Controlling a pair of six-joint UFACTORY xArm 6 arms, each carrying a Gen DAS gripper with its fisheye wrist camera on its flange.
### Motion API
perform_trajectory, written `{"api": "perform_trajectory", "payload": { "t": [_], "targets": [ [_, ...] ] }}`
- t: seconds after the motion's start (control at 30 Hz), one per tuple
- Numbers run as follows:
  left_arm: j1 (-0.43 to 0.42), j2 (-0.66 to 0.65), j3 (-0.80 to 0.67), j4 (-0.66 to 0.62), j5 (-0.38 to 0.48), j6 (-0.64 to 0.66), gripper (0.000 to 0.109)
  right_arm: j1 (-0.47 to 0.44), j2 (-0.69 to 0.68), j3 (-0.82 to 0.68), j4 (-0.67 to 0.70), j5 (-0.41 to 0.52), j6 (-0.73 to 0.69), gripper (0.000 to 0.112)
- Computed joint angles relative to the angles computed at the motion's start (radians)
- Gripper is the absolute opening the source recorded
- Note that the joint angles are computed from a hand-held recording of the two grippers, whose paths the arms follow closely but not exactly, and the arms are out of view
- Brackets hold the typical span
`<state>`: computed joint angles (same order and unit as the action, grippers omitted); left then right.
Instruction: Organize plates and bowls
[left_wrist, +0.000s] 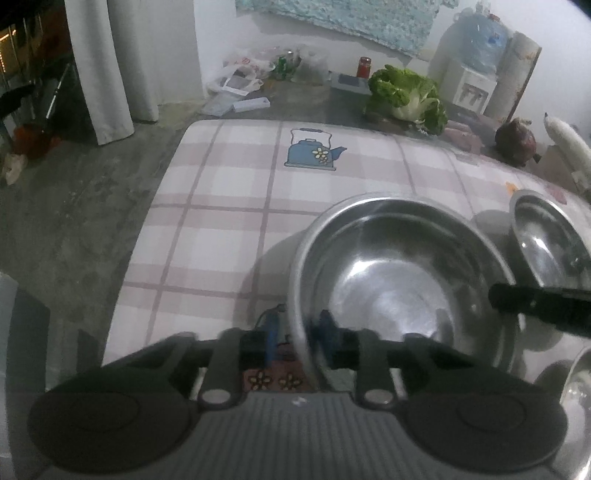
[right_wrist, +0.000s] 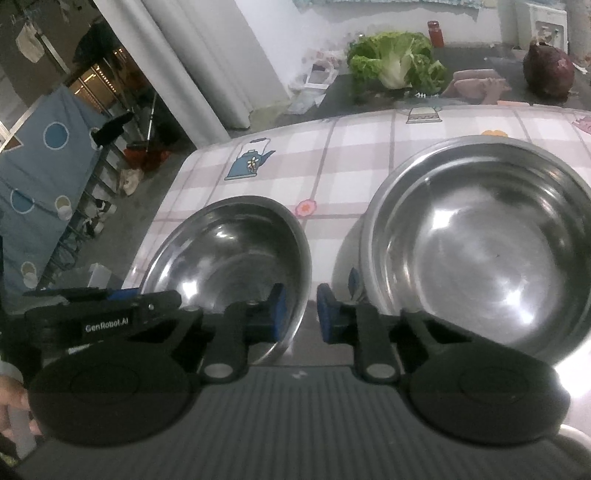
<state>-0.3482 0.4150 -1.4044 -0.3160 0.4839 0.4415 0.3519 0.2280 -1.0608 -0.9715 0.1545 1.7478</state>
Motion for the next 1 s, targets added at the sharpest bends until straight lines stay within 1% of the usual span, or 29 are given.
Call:
{"api": "perform_trajectory", "payload": {
  "t": [0.1, 0.17, 0.3, 0.63, 1.0],
  "targets": [
    [-0.004, -0.005, 0.008, 0.022, -0.012, -0.026, 0.018, -0.002, 0.004, -0.002, -0.003, -0.012, 0.003, 0.012],
    [-0.006, -0.01, 0.012, 0.033, -0.019, -0.037, 0.018, 0.006, 0.003, -0.007, 0.01, 0.009, -0.015, 0.012],
    [-0.006, -0.025, 0.021, 0.023, -0.02, -0.026, 0.017, 0.006, -0.002, -0.005, 0.01, 0.007, -0.01, 0.012],
    [-0.009, -0.072, 0.058, 0.046, -0.039, -0.04, 0.017, 0.013, -0.041, 0.018, 0.026, 0.006, -0.024, 0.012],
    [-0.028, -0.144, 0.105, 0.06, -0.063, -0.049, 0.017, 0.017, -0.128, 0.066, -0.036, 0.024, 0.027, 0.012]
  ]
}}
